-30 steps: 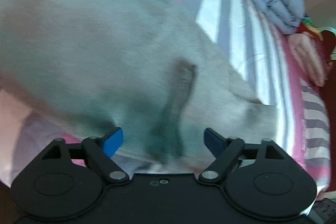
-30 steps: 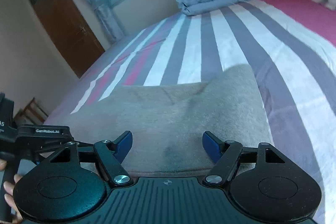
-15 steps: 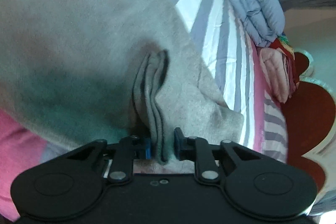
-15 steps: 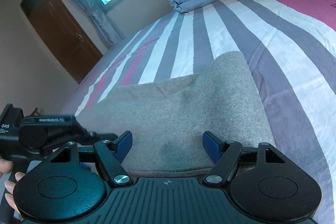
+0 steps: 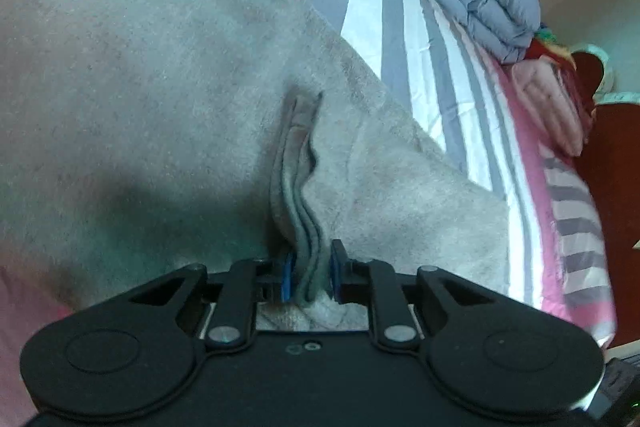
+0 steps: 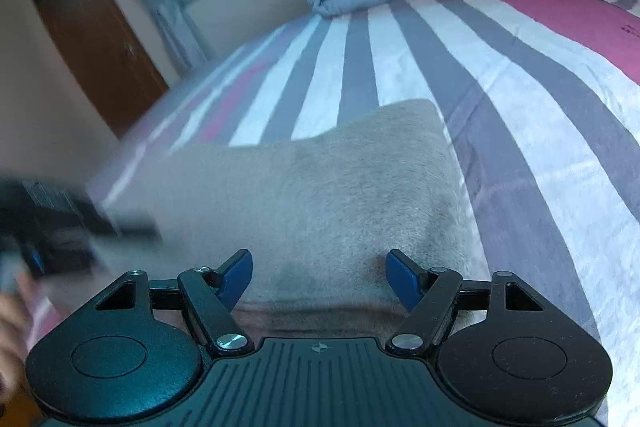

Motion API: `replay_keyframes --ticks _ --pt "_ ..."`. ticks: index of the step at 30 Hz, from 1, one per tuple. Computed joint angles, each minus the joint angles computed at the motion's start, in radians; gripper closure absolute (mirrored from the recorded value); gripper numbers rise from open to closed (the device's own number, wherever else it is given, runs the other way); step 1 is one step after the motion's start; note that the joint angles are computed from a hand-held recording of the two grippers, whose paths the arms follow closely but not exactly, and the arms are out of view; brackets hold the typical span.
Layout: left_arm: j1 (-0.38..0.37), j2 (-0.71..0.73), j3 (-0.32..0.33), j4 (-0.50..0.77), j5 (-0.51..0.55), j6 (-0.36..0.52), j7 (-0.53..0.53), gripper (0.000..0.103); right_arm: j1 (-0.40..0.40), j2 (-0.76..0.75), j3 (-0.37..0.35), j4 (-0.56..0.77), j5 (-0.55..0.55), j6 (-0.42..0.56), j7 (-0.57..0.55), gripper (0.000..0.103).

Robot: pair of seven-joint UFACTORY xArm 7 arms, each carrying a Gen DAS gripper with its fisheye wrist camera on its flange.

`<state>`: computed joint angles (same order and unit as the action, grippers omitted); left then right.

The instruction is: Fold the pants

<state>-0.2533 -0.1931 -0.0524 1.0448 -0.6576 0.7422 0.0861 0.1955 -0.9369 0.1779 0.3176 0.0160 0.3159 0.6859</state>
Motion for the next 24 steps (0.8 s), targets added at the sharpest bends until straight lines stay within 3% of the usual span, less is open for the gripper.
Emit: replay_keyframes --ticks 2,3,7,9,12,15,19,21,24 --pt "-0.002 0.002 0.005 0.032 -0.017 0.031 -0.002 0.093 -0.008 0.015 0.016 0.020 -0.020 0.031 -0.012 0.030" --pt "0.000 -0.001 0.007 0.041 -0.016 0.038 -0.003 0.086 -0.016 0.021 0.024 0.033 -0.031 0.054 -0.017 0.030" --pt "0.036 -0.008 -0.014 0.071 0.139 0.024 -0.086 0.084 -0.020 0.048 0.032 0.065 -0.056 0.108 -0.035 0.030" --pt "0.041 -0.035 0.017 0.054 0.116 0.030 -0.080 0.082 -0.022 0.054 0.042 0.082 -0.067 0.124 -0.039 0.030" --pt "0.064 -0.085 0.036 0.021 0.131 0.027 -0.116 0.080 -0.045 0.062 0.081 0.091 -0.082 0.053 0.000 0.030" --pt "0.102 -0.135 0.059 -0.011 0.174 0.040 -0.153 0.080 -0.013 0.168 0.085 0.148 -0.080 0.012 -0.009 0.030" --pt "0.172 -0.184 0.090 -0.048 0.254 0.030 -0.232 0.079 0.024 0.280 0.104 0.201 -0.089 0.015 -0.016 0.030" --pt "0.210 -0.198 0.115 -0.066 0.280 0.018 -0.264 0.068 0.011 0.278 0.125 0.197 -0.110 0.006 0.004 0.030" --pt "0.256 -0.183 0.138 -0.073 0.307 -0.007 -0.317 0.059 0.034 0.274 0.092 0.177 -0.083 -0.029 0.027 0.027"
